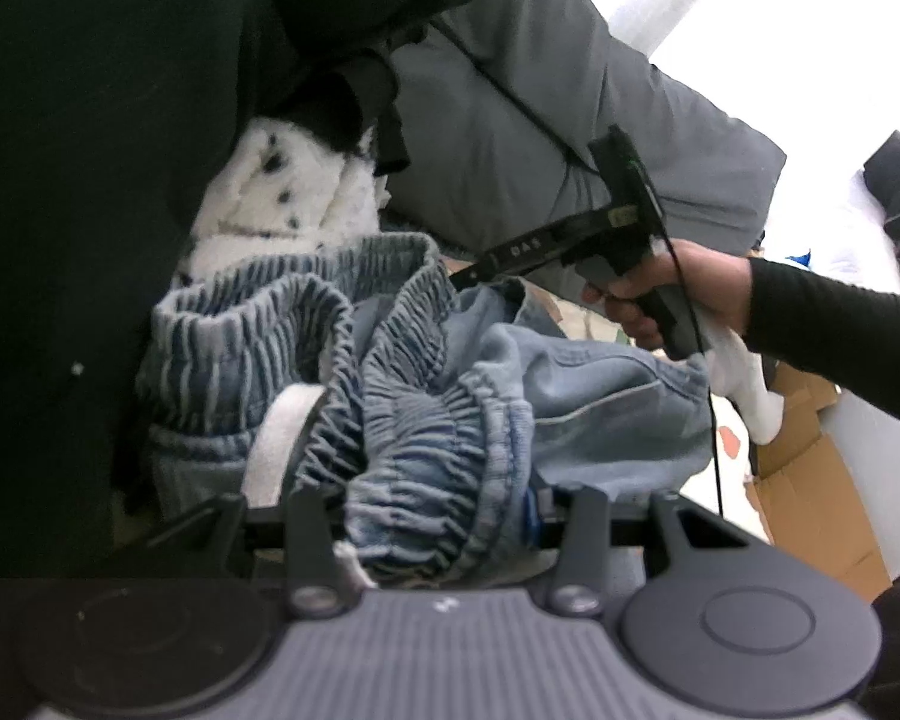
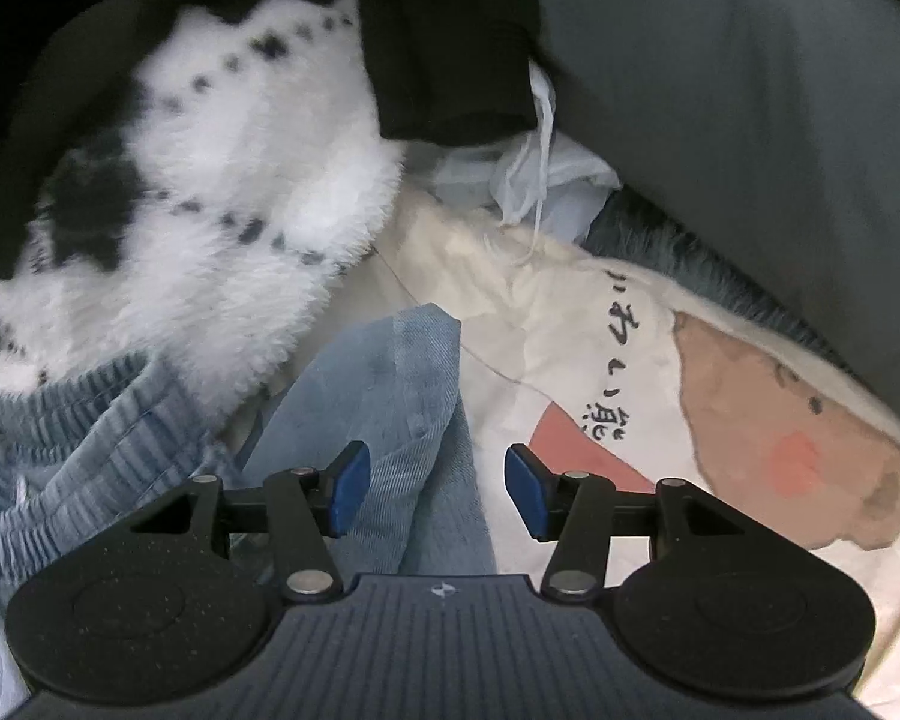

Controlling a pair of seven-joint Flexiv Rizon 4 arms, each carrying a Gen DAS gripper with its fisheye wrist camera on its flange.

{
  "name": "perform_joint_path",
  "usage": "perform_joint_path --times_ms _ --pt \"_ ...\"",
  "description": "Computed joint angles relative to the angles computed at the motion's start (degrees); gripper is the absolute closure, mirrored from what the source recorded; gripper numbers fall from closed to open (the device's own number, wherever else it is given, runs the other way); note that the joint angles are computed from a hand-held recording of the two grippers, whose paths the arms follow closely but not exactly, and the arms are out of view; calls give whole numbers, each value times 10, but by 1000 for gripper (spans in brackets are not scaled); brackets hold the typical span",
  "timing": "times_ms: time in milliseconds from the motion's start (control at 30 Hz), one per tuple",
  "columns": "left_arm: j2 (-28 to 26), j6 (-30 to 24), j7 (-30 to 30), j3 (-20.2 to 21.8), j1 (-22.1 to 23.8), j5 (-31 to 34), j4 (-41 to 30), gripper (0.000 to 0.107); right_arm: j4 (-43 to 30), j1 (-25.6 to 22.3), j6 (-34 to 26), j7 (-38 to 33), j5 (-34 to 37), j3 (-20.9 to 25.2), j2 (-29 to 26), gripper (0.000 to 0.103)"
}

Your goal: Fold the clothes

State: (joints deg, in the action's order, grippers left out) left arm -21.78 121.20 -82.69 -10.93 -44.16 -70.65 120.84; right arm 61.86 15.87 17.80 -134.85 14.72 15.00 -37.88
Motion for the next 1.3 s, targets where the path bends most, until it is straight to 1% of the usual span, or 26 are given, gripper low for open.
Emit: perform_joint_path --times_ms 167,267,300,333,367,400,533,700,767,933,1033,1200,1300 --pt "5 -12 -29 4 10 37 18 62 -40 14 -49 50 -8 -7 -35 45" --pt "8 -24 -40 15 12 58 24 62 -64 23 -85 80 -16 -11 -57 46" --pt "9 -27 -42 19 11 63 24 62 -66 22 -89 80 -15 -9 -61 57" --pt "9 -29 -45 22 11 67 25 62 -68 19 -91 79 -11 -7 -62 64" --pt "10 -31 -48 26 10 71 25 62 -72 18 -92 84 -10 -8 -64 87" --pt "10 -33 -51 29 10 76 25 62 -75 18 -92 89 -11 -10 -64 93" --pt "13 -38 -65 39 9 97 28 62 -97 1 -120 84 0 -6 -65 95" --pt "10 -32 -88 47 12 123 28 62 -101 -13 -127 87 -2 -17 -53 96" --pt "8 -30 -82 53 7 122 25 62 -108 -20 -125 97 -4 -24 -55 96" --pt "4 -23 -42 59 -6 96 9 62 -122 -45 -105 122 -7 -37 -54 96" --pt "0 -15 -33 54 0 97 2 62 -131 -67 -98 136 -8 -44 -50 96" --pt "-11 -6 -18 50 9 101 -18 62 -129 -96 -72 144 -30 -63 -42 96" --pt "-19 -6 -17 47 19 115 -29 62 -131 -121 -67 152 -38 -71 -35 96"
